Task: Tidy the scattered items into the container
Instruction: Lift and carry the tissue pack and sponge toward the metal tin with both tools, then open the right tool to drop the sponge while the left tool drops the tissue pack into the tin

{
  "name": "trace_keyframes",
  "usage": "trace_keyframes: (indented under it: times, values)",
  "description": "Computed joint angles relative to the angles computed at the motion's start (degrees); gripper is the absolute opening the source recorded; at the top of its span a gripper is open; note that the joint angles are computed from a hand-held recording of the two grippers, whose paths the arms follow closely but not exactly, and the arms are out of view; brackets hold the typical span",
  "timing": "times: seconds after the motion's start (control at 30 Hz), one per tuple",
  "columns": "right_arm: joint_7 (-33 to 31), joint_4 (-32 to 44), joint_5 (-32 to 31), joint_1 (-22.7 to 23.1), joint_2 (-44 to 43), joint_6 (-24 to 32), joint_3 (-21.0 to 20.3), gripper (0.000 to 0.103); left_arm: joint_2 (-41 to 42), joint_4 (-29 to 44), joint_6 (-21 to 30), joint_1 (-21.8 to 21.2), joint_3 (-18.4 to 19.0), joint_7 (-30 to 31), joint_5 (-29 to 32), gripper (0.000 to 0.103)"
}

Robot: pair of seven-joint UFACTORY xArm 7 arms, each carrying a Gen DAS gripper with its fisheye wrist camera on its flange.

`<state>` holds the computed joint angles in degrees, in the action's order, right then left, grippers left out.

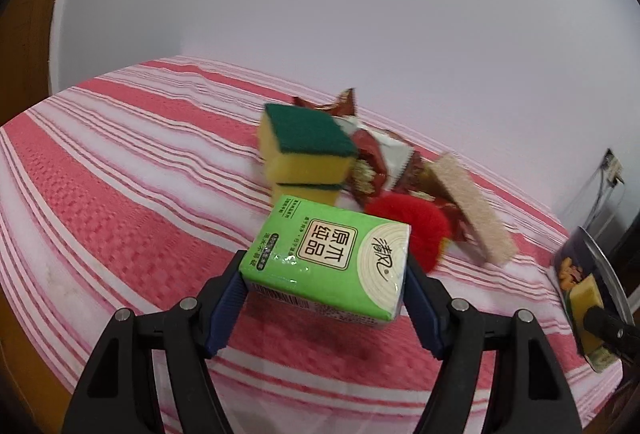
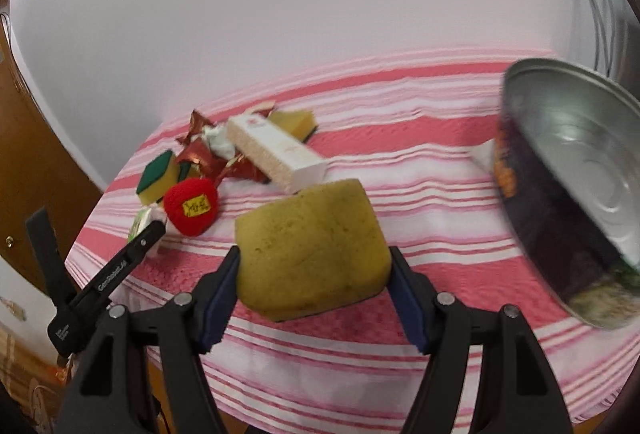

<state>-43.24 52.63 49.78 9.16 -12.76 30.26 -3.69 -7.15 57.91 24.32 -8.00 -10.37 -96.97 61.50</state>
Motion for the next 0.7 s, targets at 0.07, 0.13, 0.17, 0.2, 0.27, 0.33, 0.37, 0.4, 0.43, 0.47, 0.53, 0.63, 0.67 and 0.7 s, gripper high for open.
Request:
trace_keyframes:
  times: [0.07,0.13,0.17,0.2,0.27,0.33,0.37,0.4,0.43,0.47,0.53,0.63,0.67,0.7]
  values:
    - [-2.2,-1.0,2.1,0.2,-1.3,-1.0,-0.8,0.070,0.5,1.3,1.7,-0.7,-0.6,1.4,0.0,0.074]
    - [-4.2,-1.9,4.1,0.4,-2.8,-1.7,-1.7,0.070,0.5,2.5,2.4,-1.4,-1.1,1.4,1.0,0.074]
    - [-5.4,-2.4,5.6,0.6,-3.9,-1.8,-2.4,0.070,0.5,3.3,2.1,-1.7,-1.1,1.8,1.2,0.074]
    - [-6.5,-2.9,7.1,0.8,-5.0,-1.9,-3.1,0.070,0.8,4.1,1.9,-2.1,-1.2,2.7,1.3,0.074]
    - [-8.2,-4.0,9.1,0.9,-7.4,-3.9,-4.0,0.070,1.6,6.6,1.4,-3.0,-1.6,4.4,2.2,0.074]
    - [-8.1,-4.8,9.3,0.7,-9.2,-9.6,-3.8,0.070,3.1,9.4,0.7,-4.1,-1.7,6.9,2.7,0.074]
    - [-7.3,-5.0,8.8,0.4,-9.5,-13.2,-3.7,0.071,4.2,11.1,0.4,-4.9,-1.8,8.3,2.8,0.074]
    - [-6.4,-4.9,8.3,0.3,-9.5,-15.9,-4.0,0.071,5.2,12.7,0.2,-5.7,-1.8,9.7,2.7,0.074]
    - [-5.1,-4.6,7.3,-0.1,-9.0,-17.6,-4.4,0.071,6.7,14.6,-0.4,-6.7,-1.6,11.8,2.1,0.074]
    - [-2.3,-4.0,4.9,-1.5,-8.0,-18.6,-4.4,0.071,8.3,16.6,-1.0,-7.6,-1.3,14.1,1.1,0.074]
    - [3.8,-2.7,-0.8,-4.6,-5.3,-19.5,-3.9,0.071,11.5,20.5,-1.8,-9.7,-0.8,18.3,-0.9,0.074]
    - [13.4,0.1,-9.1,-9.1,0.0,-18.9,-3.7,0.071,15.5,25.6,-1.7,-12.6,-0.2,23.9,-3.4,0.074]
    - [14.2,1.3,-9.1,-8.8,1.7,-17.7,-5.1,0.071,17.0,27.5,-1.4,-13.4,-0.1,26.1,-4.7,0.074]
    - [14.1,2.5,-8.0,-8.6,3.1,-16.4,-6.3,0.073,18.5,29.4,-1.3,-14.2,0.0,28.4,-6.2,0.074]
